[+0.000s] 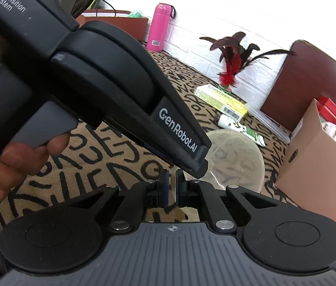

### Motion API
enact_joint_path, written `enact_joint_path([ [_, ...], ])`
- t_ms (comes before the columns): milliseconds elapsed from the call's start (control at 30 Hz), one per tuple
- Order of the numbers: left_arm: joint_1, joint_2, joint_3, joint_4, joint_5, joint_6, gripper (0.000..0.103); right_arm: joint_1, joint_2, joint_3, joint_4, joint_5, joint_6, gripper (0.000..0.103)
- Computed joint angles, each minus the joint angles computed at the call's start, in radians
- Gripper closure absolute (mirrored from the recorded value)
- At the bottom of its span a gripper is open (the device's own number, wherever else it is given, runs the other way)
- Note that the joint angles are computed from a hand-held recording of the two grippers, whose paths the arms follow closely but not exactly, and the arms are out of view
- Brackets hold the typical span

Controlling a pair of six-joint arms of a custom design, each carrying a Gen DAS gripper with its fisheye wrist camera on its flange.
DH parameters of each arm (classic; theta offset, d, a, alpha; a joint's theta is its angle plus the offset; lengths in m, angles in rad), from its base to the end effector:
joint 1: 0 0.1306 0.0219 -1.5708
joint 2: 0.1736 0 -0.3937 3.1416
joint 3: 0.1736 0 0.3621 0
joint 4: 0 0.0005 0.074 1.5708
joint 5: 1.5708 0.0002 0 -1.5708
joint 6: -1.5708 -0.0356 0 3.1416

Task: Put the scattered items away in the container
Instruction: 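Lift the funnel with the left gripper while the right gripper also grips the rim, then carry the funnel with both grippers over the cardboard box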

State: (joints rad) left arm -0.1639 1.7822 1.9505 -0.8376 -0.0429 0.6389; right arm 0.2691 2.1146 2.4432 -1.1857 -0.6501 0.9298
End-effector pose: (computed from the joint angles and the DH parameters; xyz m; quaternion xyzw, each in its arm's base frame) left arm 0.6045 -0.0989 0.4880 -0.2208 0.8725 -0.1524 0.4085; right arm 0.6599 0.2038 0.4666 -0.5931 0.6702 0.1757 0.4102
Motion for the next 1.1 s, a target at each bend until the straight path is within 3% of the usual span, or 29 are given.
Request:
enact_joint_path([
  [33, -0.001, 0.003, 0.003, -0.006, 0.0, 0.0, 0.064, -0.003, -0.003, -0.008, 0.004, 0.001, -0.002, 0.096],
  [100, -0.001, 0.006, 0.003, -0.013, 0.006, -0.001, 0.082, -0.01, 0.0, -0.003, -0.005, -0.001, -0.005, 0.095],
  [333, -0.009, 0.012, 0.007, -0.023, -0.003, -0.004, 0.084, -0.023, 0.02, 0.022, -0.03, -0.008, -0.023, 0.093],
  [433, -0.006, 0.024, 0.021, -0.035, 0.004, 0.017, 0.077, -0.02, 0.025, 0.026, -0.025, -0.007, -0.026, 0.092],
  [533, -0.007, 0.036, 0.044, -0.058, -0.006, 0.02, 0.083, -0.019, 0.023, 0.016, -0.033, -0.008, -0.025, 0.088],
  [667, -0.012, 0.045, 0.081, -0.068, -0.002, 0.009, 0.086, -0.029, 0.0, -0.019, -0.002, -0.029, -0.024, 0.092],
  [933, -0.05, 0.123, 0.273, -0.137, -0.058, -0.063, 0.088, -0.061, 0.007, 0.032, 0.032, -0.09, -0.069, 0.095],
  [1100, -0.068, 0.24, 0.535, -0.232, -0.078, -0.132, 0.088, -0.089, 0.062, 0.169, 0.027, -0.127, -0.117, 0.095],
])
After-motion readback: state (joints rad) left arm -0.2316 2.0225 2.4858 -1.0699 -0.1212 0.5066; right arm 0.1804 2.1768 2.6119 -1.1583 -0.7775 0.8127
